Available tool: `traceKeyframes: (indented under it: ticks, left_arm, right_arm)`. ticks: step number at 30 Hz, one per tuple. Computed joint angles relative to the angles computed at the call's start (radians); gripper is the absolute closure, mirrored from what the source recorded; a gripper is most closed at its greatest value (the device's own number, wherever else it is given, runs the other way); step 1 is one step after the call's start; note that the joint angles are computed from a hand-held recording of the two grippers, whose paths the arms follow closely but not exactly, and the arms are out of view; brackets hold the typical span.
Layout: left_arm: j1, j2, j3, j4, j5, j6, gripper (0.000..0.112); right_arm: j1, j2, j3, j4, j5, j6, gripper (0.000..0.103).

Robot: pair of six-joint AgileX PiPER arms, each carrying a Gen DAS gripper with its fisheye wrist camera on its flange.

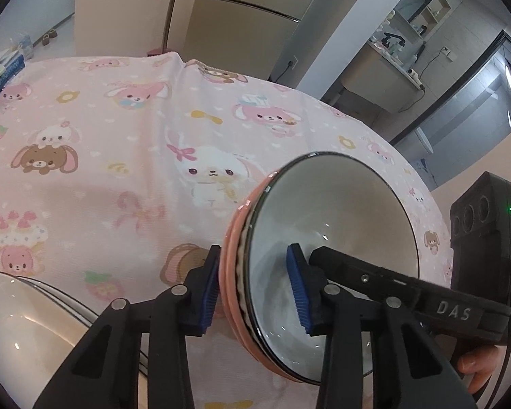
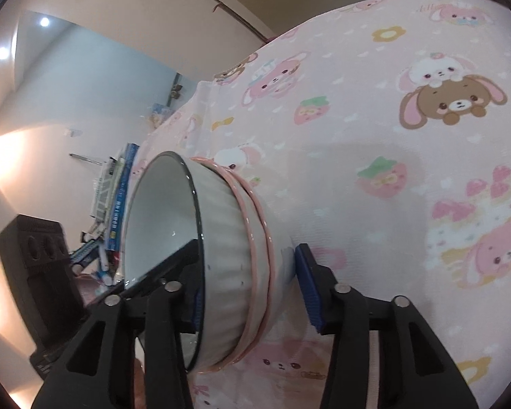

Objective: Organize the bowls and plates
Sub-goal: 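Lift and carry the nested bowls with both grippers over the 'life' plate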

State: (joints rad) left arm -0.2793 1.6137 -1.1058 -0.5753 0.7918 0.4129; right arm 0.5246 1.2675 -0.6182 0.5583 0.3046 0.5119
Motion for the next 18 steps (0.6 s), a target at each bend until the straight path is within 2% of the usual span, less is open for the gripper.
traceKeyframes:
  ticks: [4, 9, 18]
  left_arm:
    - [-0.003, -0.005, 0.001, 0.020, -0.005, -0.026, 0.075]
    - [0.020, -0.010, -0.008, -0.008, 0.032, -0.023, 0.075]
    - [0.037, -0.119, -0.003, -0.020, 0.064, -0.030, 0.075]
  right_arm:
    - [0.030, -0.002, -0.021, -0.164, 0.017, 0.160, 0.062]
    - [0.037, -0.036, -0.027, -0.245, 0.048, 0.251, 0.063]
    - [0.051, -0.146, -0.038, -0.328, 0.087, 0.342, 0.063]
